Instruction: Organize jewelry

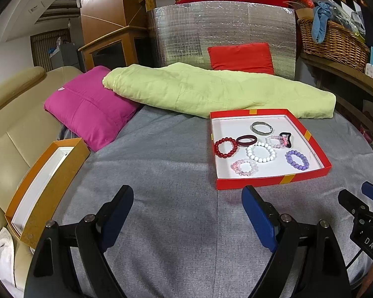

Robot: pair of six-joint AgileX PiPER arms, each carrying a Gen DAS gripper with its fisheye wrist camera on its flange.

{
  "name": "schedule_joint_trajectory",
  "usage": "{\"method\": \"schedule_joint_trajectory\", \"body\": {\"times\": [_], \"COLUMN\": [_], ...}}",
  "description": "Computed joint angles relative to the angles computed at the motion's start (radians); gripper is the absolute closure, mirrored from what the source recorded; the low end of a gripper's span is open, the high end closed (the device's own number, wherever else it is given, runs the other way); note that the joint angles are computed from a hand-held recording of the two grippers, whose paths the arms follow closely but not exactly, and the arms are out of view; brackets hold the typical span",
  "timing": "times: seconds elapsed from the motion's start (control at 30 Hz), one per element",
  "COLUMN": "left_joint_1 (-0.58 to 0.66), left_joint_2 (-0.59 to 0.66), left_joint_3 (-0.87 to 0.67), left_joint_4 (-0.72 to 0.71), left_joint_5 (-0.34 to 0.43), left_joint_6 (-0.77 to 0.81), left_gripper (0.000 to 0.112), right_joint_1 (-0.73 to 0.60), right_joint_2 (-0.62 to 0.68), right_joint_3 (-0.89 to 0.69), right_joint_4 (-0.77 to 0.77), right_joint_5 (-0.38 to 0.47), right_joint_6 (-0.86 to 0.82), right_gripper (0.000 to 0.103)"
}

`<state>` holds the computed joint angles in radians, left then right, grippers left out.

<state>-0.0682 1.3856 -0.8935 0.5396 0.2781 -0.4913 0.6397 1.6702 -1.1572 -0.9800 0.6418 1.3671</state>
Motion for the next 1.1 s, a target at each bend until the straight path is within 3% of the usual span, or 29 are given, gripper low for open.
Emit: {"method": "schedule_joint_trajectory", "body": {"times": [1.1], "left_joint_1": [0.002], "left_joint_2": [0.005], "left_joint_3": [-0.005], "left_joint_4": [-0.012], "left_joint_5": [0.009], "left_joint_6": [0.000], "left_gripper": [0.023], "right_joint_1": [-0.004], "right_joint_2": [0.013], "right_joint_3": [-0.007], "right_joint_4": [0.024], "right_joint_5": [0.004], "right_joint_6": [-0.022], "right_gripper": [0.033]}}
